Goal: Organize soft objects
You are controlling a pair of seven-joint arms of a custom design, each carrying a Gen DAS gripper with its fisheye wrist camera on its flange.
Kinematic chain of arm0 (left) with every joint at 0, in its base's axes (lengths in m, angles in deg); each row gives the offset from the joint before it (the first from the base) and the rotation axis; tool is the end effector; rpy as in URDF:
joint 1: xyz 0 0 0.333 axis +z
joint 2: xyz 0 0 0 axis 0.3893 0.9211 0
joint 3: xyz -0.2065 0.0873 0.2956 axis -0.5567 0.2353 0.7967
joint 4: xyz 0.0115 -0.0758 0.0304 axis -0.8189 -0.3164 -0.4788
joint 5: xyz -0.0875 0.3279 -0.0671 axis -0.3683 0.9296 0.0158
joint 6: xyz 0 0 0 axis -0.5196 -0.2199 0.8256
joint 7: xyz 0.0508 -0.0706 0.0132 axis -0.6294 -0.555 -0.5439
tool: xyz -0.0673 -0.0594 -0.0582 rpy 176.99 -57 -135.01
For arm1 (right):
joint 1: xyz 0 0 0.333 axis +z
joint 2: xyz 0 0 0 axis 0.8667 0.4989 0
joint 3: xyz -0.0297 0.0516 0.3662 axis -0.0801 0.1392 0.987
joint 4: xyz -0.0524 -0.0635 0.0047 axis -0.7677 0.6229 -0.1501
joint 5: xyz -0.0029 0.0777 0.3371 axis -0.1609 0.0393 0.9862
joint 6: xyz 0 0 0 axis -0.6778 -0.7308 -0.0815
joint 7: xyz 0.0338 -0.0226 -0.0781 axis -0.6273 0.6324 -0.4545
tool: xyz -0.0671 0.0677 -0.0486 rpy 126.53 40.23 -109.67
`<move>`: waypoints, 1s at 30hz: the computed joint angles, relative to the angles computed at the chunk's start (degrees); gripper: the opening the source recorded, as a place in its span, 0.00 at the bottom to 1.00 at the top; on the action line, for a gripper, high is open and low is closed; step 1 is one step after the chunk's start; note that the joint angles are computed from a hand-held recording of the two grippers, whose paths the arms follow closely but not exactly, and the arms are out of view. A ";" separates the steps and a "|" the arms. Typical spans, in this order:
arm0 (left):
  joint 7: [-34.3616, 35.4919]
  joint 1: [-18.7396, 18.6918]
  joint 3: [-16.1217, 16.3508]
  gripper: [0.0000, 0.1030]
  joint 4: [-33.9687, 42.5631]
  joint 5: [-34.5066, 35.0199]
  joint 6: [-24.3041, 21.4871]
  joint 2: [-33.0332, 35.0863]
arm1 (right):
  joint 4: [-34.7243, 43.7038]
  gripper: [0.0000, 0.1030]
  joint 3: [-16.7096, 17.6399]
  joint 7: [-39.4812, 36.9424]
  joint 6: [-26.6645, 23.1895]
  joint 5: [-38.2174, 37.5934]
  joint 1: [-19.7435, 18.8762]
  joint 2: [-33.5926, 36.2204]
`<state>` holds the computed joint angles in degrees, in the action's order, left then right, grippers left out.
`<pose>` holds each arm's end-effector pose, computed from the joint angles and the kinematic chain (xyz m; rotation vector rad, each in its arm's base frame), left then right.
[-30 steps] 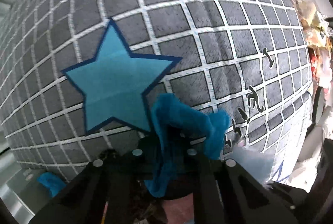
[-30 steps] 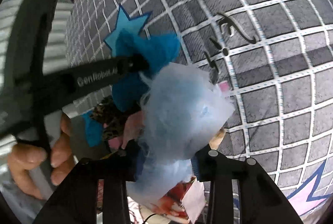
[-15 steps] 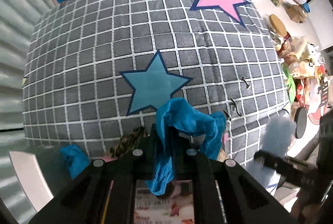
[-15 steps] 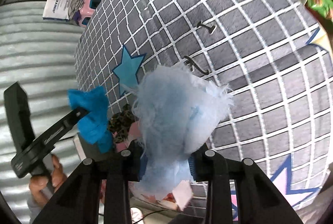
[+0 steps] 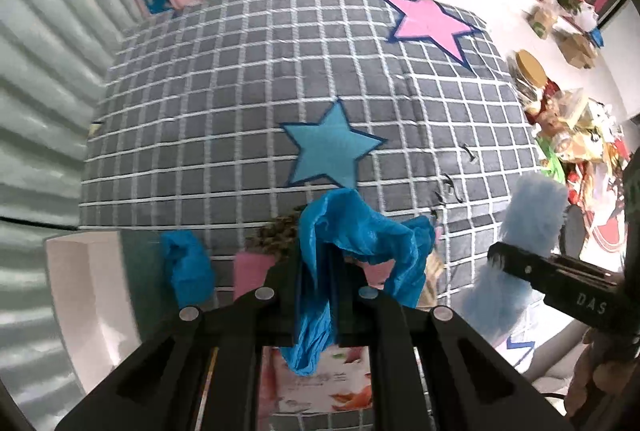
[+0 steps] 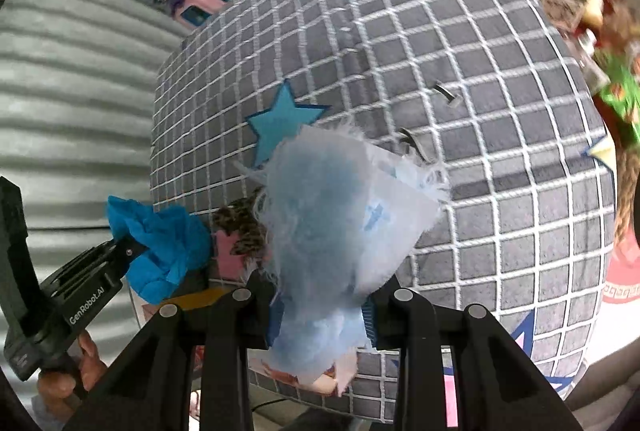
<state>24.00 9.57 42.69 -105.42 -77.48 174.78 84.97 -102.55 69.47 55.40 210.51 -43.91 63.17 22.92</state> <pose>0.7385 -0.2303 0.5274 -1.4597 2.6034 -0.2655 0.6065 0.0371 0.4784 -1.1055 2.3381 0.3782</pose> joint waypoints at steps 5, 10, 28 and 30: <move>-0.89 2.46 0.06 0.11 -7.24 -0.04 5.80 -4.89 | 6.45 0.32 0.21 0.76 -0.99 -5.58 1.66 2.13; -1.54 4.84 -0.07 0.11 -11.72 -0.35 8.81 -8.10 | 11.52 0.32 0.27 2.50 -2.17 -12.13 3.94 3.47; 4.04 13.43 -1.77 0.11 -32.74 -6.22 20.43 -20.86 | 12.11 0.32 0.30 11.83 -3.12 -24.77 10.10 0.48; 5.02 14.11 -1.91 0.11 -34.83 -7.23 21.35 -22.23 | 11.43 0.32 0.38 13.28 -3.00 -26.05 10.78 -0.35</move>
